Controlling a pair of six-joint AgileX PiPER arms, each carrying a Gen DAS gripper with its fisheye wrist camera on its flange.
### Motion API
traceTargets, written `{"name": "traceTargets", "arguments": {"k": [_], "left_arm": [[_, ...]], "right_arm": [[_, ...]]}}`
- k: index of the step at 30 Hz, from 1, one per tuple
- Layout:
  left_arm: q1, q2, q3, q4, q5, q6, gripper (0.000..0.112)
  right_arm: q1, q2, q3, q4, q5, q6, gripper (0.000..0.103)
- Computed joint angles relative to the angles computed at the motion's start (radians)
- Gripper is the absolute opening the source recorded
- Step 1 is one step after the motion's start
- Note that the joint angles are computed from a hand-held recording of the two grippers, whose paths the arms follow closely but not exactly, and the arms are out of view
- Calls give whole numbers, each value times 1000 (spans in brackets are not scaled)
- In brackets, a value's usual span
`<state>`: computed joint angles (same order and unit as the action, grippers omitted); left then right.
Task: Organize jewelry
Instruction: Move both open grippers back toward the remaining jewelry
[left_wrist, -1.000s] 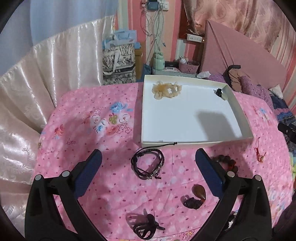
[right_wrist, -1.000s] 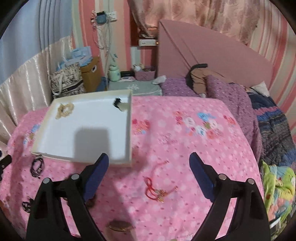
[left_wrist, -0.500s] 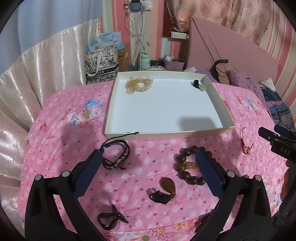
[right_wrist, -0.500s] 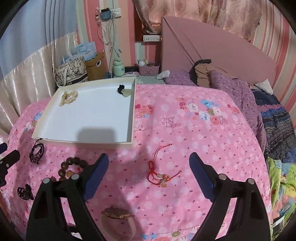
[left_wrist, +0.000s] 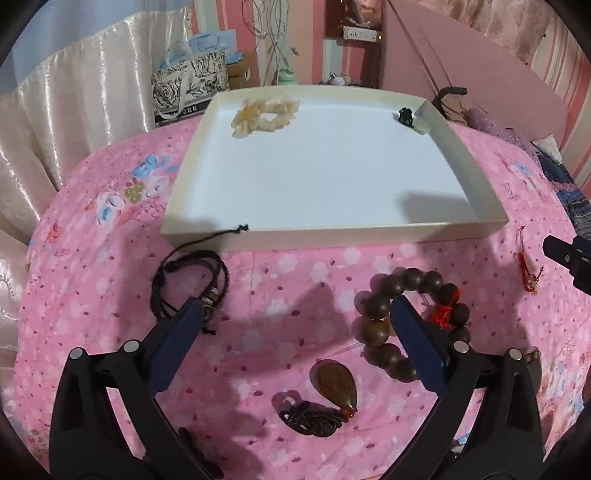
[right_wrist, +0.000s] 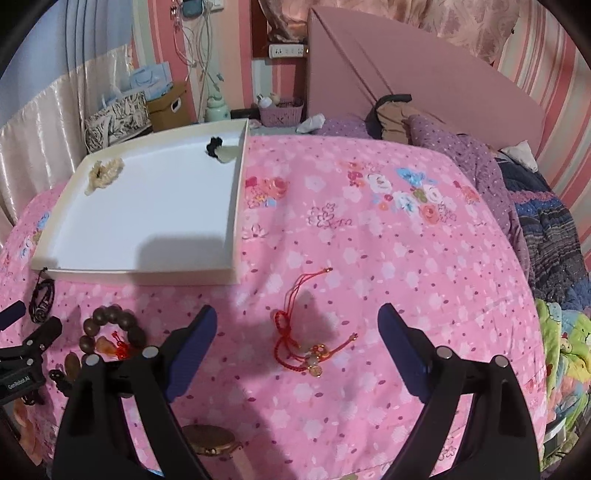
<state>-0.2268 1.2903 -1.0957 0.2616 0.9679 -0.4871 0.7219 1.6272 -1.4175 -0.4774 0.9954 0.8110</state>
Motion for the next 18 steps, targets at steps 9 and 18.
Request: {"name": "traceTargets", "arguments": {"k": [9, 18], "left_arm": [[-43, 32, 31, 69, -33, -83, 100], [31, 45, 43, -30, -90, -25, 96]], "right_arm": [[-51, 28, 26, 54, -33, -23, 89], [-36, 71, 14, 32, -22, -41, 88]]}}
